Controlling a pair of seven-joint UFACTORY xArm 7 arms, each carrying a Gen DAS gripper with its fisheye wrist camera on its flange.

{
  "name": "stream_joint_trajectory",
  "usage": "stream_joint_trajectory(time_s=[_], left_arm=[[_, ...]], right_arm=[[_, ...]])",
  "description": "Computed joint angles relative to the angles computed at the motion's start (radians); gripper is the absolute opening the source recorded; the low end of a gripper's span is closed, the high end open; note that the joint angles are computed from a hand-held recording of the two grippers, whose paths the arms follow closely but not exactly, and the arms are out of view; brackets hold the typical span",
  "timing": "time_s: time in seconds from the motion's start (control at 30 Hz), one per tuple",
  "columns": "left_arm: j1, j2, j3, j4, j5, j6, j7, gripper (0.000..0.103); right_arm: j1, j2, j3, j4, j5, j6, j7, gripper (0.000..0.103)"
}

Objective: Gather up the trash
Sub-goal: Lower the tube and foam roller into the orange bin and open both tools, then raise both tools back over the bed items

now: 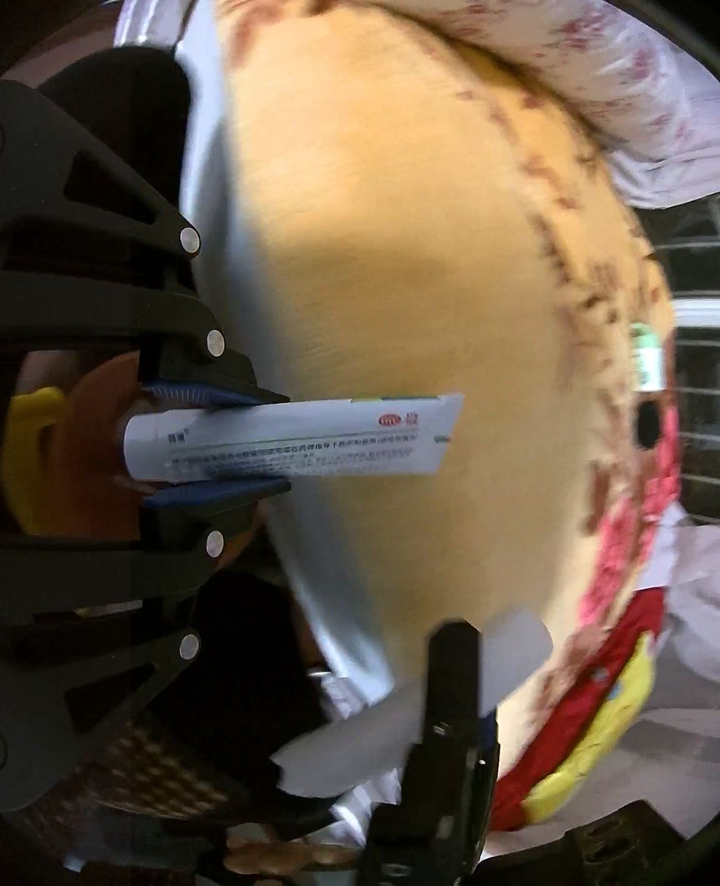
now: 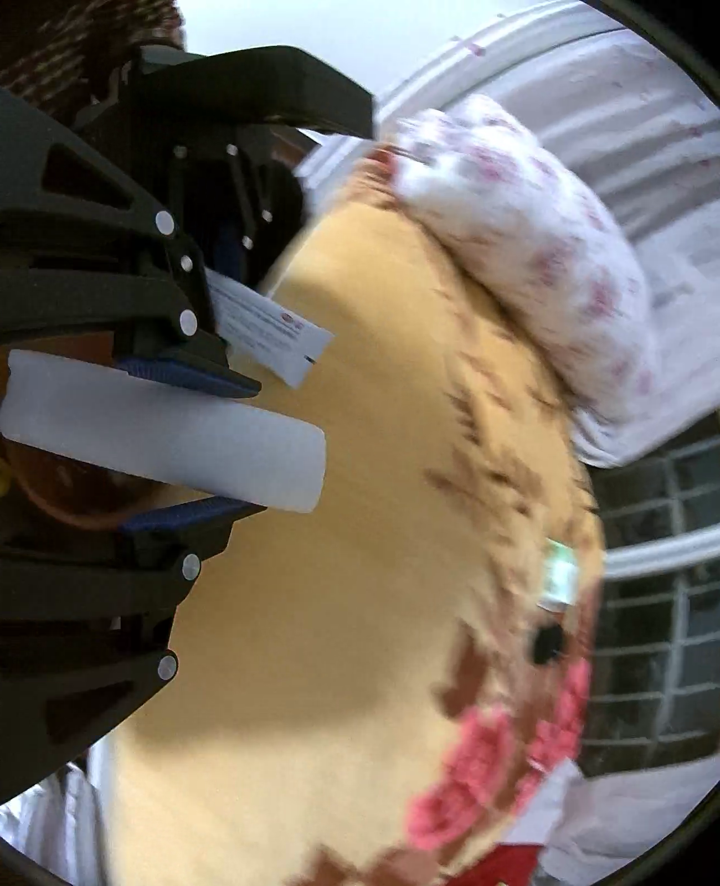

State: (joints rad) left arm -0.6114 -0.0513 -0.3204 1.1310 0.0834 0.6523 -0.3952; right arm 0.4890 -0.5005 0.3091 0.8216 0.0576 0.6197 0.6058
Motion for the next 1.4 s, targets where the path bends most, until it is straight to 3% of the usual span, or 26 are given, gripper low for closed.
stream_joint_trajectory(time_s=[0.1, 0.27, 0.47, 0.5, 0.57, 0.6, 0.67, 0.77, 1.17, 1.4], left_arm=[[-0.009, -0.018, 0.0, -0.054, -0.072, 0.031, 0.022, 0.023], [-0.013, -0.021, -0.007, -0.075, -0.064, 0.065, 0.011, 0.023], [-0.011, -0.026, -0.008, -0.091, -0.045, 0.075, -0.021, 0.023], [-0.011, -0.028, -0.009, -0.095, -0.042, 0.077, -0.029, 0.023], [-0.013, -0.017, -0.014, -0.078, -0.022, 0.095, -0.052, 0.026], [-0.014, -0.018, -0.014, -0.077, -0.019, 0.1, -0.053, 0.029], [-0.016, -0.02, -0.018, -0.074, 0.01, 0.112, -0.074, 0.048], [-0.019, -0.024, -0.022, -0.068, 0.048, 0.132, -0.095, 0.059], [-0.021, -0.032, -0.019, -0.049, 0.059, 0.152, -0.1, 0.061], [0.006, -0.046, -0.015, -0.011, 0.123, 0.135, -0.154, 0.061]], right_arm=[[0.065, 0.013, 0.001, -0.071, 0.086, -0.035, 0.017, 0.036], [0.13, 0.069, 0.002, -0.149, 0.169, -0.076, 0.052, 0.036], [0.162, 0.113, 0.006, -0.168, 0.177, -0.096, 0.076, 0.037], [0.157, 0.116, 0.013, -0.164, 0.162, -0.087, 0.086, 0.037], [0.149, 0.125, 0.02, -0.151, 0.136, -0.063, 0.101, 0.057], [0.147, 0.123, 0.025, -0.153, 0.129, -0.063, 0.114, 0.062], [0.156, 0.123, 0.017, -0.159, 0.136, -0.069, 0.111, 0.062], [0.155, 0.114, 0.017, -0.166, 0.13, -0.068, 0.124, 0.065], [0.09, -0.002, 0.033, -0.211, 0.048, -0.031, 0.241, 0.069], [0.041, -0.111, 0.014, -0.202, -0.016, 0.026, 0.234, 0.07]])
